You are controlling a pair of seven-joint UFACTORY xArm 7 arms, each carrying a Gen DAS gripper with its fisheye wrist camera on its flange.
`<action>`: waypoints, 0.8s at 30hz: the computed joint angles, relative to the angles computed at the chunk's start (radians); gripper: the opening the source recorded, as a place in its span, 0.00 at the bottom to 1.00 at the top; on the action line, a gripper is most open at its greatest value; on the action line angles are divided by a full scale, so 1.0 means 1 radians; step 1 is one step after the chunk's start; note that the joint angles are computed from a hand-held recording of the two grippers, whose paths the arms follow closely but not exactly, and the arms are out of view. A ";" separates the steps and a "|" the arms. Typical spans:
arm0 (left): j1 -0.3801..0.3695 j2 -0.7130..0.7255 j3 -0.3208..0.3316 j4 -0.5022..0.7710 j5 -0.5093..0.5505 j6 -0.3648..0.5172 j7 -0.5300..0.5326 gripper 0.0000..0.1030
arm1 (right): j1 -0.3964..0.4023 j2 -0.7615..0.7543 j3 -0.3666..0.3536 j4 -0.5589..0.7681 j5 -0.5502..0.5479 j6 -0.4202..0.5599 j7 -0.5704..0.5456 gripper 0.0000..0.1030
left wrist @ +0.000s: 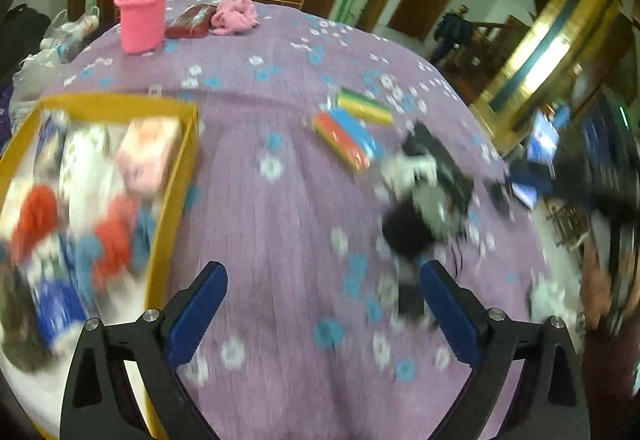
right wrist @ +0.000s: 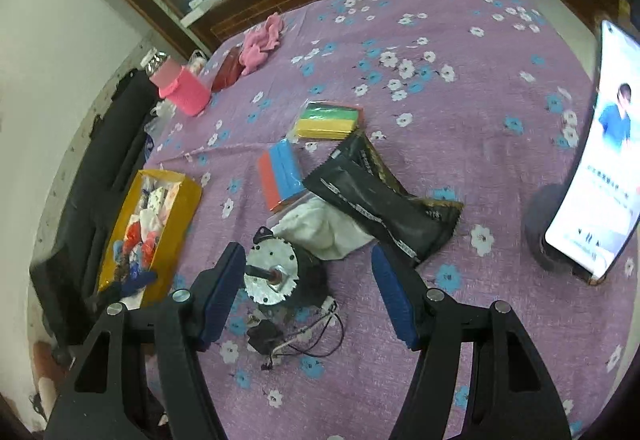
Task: Organize soft objects
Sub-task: 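Grasp the red-blue-yellow sponge pack with the left tool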
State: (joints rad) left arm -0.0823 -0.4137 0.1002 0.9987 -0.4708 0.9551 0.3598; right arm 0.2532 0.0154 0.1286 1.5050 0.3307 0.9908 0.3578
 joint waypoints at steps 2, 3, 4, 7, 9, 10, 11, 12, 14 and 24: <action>0.000 0.083 -0.023 0.075 0.016 0.002 -0.050 0.95 | -0.002 -0.023 -0.002 -0.049 0.029 -0.035 -0.005 0.63; 0.000 0.136 -0.039 0.120 0.033 0.004 -0.077 0.95 | -0.002 -0.034 -0.003 -0.072 0.035 -0.049 -0.004 0.63; -0.001 0.190 -0.055 0.166 0.049 0.013 -0.105 0.95 | -0.002 -0.045 -0.004 -0.098 0.034 -0.063 0.001 0.63; -0.006 0.333 -0.088 0.290 0.057 0.052 -0.162 0.95 | -0.003 -0.063 -0.007 -0.137 0.033 -0.072 0.001 0.63; -0.005 0.417 -0.109 0.372 0.075 0.071 -0.196 0.95 | -0.006 -0.082 -0.013 -0.168 0.046 -0.075 -0.008 0.63; -0.004 0.455 -0.119 0.409 0.084 0.075 -0.217 0.95 | -0.009 -0.089 -0.017 -0.180 0.049 -0.076 -0.012 0.63; -0.001 0.508 -0.127 0.460 0.085 0.078 -0.233 0.95 | -0.012 -0.100 -0.021 -0.195 0.052 -0.076 -0.017 0.63; 0.001 0.541 -0.134 0.490 0.089 0.077 -0.242 0.95 | -0.014 -0.107 -0.023 -0.205 0.052 -0.076 -0.018 0.63; 0.001 0.599 -0.147 0.538 0.117 0.067 -0.284 0.95 | -0.019 -0.122 -0.030 -0.226 0.058 -0.078 -0.021 0.63; -0.080 0.651 -0.170 0.504 0.395 -0.134 -0.376 0.99 | -0.031 -0.111 -0.041 -0.253 0.102 -0.083 -0.055 0.63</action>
State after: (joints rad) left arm -0.1619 0.2375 -0.0693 1.5026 -0.0760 0.8210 -0.0166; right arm 0.2220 -0.0960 0.0872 1.2516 0.4328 0.9076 0.3031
